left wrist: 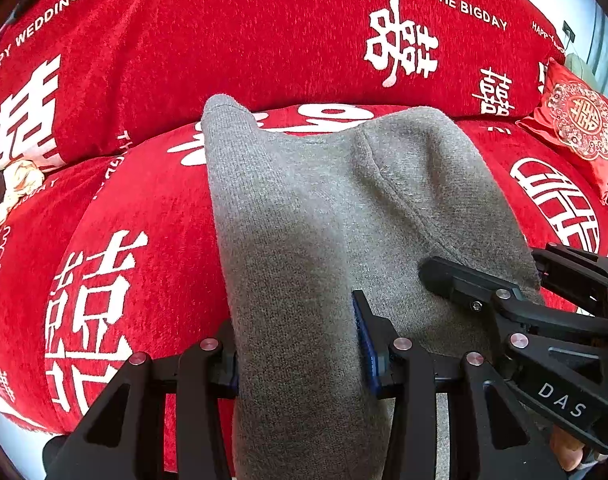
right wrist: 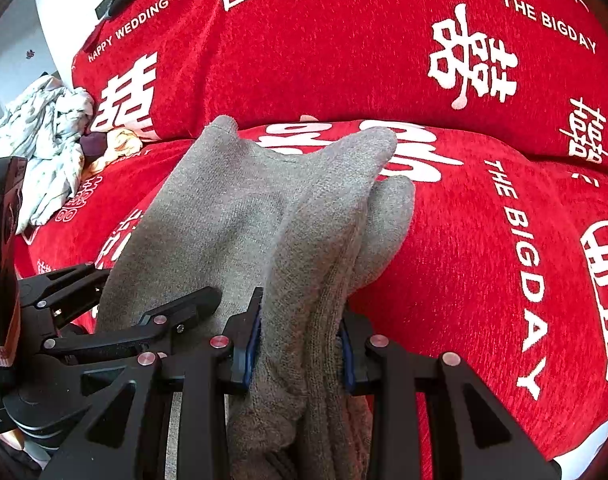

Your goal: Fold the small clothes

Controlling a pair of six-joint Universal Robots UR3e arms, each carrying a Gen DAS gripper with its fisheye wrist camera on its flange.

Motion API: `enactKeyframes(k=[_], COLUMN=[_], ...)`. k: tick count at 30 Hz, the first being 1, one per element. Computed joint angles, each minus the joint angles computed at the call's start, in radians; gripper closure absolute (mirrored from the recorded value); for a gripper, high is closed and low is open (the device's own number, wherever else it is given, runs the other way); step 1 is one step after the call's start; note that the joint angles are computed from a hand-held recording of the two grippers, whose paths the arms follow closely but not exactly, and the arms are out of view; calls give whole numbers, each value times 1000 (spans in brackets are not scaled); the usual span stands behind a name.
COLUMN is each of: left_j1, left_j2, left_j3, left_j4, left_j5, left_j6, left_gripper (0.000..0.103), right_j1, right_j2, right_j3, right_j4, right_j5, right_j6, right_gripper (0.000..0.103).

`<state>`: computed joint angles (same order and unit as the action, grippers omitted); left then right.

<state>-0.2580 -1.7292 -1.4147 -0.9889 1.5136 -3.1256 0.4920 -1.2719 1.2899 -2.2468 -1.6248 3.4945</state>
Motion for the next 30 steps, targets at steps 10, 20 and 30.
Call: enactKeyframes(k=[10, 20, 30], left_j1=[-5, -14, -26], left_j2=[62, 88, 52], left_j3=[-51, -69, -64], left_j4=[21, 31, 41], left_j5=[11, 23, 29], left_j6=[5, 6, 3], left_gripper=[58, 58, 58], right_j1=[17, 22, -10], right_j2=[-42, -69, -76], right_j3=[37, 67, 106], right_j4=[-24, -43, -60], right_j5=[-16, -21, 18], right_j6=[2, 7, 3], right_gripper=[69, 69, 69])
